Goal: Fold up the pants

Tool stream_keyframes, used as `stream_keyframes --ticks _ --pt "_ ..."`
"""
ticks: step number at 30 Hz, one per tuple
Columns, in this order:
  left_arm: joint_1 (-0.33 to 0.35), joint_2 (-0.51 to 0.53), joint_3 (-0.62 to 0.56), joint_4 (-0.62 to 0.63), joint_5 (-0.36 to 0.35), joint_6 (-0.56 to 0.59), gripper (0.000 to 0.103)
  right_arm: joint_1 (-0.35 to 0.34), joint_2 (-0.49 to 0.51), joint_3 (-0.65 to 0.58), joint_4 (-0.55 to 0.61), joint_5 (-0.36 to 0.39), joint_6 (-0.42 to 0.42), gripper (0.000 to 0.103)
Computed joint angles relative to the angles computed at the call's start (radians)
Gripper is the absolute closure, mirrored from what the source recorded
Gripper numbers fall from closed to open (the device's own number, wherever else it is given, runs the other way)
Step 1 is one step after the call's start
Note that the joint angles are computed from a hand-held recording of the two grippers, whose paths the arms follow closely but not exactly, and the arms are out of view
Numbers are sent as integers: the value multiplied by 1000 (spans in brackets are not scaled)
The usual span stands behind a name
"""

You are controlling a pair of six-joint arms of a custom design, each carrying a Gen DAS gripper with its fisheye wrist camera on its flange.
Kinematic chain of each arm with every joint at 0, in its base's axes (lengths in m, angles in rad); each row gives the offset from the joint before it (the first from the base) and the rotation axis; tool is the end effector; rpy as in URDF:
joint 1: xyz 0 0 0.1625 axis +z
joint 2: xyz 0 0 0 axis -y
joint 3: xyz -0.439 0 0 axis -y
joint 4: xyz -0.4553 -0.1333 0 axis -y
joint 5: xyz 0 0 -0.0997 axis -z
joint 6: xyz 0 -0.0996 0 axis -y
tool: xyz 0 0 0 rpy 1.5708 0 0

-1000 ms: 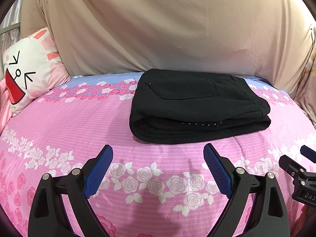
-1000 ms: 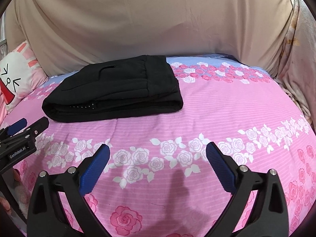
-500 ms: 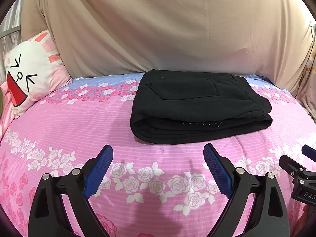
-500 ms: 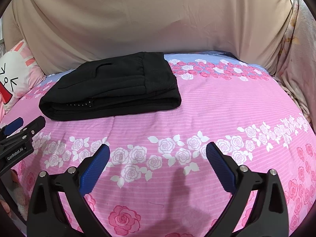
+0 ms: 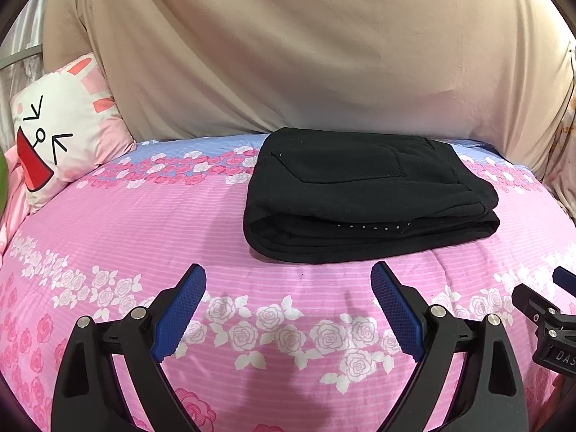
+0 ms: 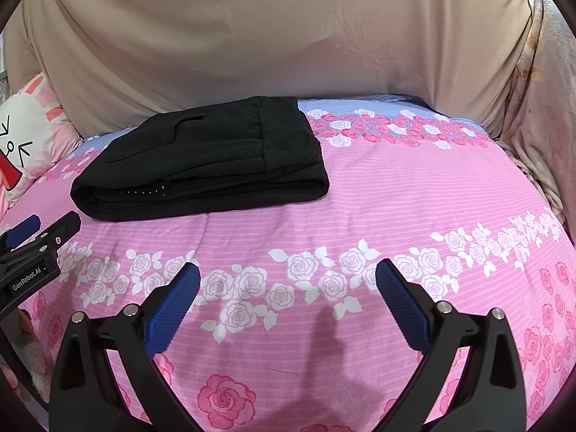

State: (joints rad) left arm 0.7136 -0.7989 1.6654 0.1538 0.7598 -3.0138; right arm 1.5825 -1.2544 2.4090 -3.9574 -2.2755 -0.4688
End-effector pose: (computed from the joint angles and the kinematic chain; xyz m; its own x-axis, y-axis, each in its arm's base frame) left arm -0.2827 -0.5166 0.0195 -0.6494 0.3414 -0.6795 0.7331 0.5186 -0.4401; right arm 0.0738 -0.4245 0.2321 -0.6842 0.3869 0.6182 -0.3509 0.5685 -0.7441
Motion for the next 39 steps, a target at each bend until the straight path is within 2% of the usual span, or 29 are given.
stream_keyframes --ticks 26,39 --pt "-1 1 0 -2 -3 -1 12 -1 1 1 -5 1 -1 7" --pt "-10 8 -4 2 -38 -10 12 0 1 0 -6 -1 -3 7"
